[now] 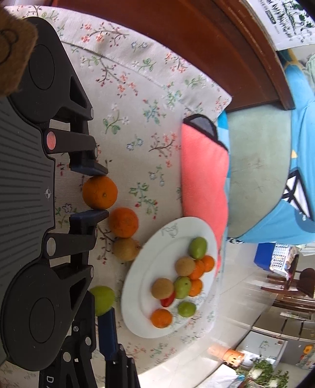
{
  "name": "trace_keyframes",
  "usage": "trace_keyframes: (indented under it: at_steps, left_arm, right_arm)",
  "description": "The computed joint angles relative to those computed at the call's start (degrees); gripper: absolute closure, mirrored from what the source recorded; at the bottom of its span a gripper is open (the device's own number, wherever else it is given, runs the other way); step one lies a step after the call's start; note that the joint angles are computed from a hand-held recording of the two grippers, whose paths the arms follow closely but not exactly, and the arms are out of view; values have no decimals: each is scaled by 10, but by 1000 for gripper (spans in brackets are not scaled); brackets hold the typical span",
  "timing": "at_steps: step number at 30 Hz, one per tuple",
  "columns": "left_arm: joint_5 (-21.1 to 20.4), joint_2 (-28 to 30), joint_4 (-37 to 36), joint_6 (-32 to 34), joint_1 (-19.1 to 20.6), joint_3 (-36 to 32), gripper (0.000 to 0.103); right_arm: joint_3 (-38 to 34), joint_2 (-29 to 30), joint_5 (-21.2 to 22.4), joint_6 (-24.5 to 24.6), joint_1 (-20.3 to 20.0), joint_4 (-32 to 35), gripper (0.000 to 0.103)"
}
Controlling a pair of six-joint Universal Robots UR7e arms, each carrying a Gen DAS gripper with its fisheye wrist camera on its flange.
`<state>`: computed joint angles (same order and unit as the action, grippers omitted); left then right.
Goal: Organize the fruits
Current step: 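Grasp an orange with the left tool while the right tool grasps a green pear, then carry the orange and pear onto the white plate and open both tools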
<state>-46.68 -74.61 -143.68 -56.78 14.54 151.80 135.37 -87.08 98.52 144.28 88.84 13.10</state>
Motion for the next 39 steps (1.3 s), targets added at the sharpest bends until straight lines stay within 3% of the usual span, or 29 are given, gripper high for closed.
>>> trace_keyframes:
  at_steps: [10, 18, 23, 30, 32, 34, 35, 39]
  left_arm:
    - [12, -8, 10, 2, -7, -10, 76]
    - [16, -21, 47, -22, -3, -14, 76]
    - [22, -39, 74, -41, -1, -14, 76]
    - [23, -54, 91, -55, 1, -13, 76]
    - [22, -53, 87, -52, 1, -14, 76]
    - [22, -51, 85, -50, 0, -14, 76]
    - [22, -49, 83, -50, -1, -15, 76]
    - [25, -45, 84, -51, -2, -18, 76]
  right_arm:
    - [-2, -4, -9, 0, -8, 11, 74]
    - [-2, 13, -11, 7, -2, 9, 67]
    - [-5, 35, -28, 12, 17, 0, 60]
    - [-12, 87, 25, 24, 71, -53, 58]
    - [-12, 97, 38, 20, 76, -64, 60]
    - [-14, 105, 42, 19, 76, -65, 74]
    - [-14, 106, 41, 16, 74, -64, 77]
    - [-9, 91, 25, 15, 60, -61, 77]
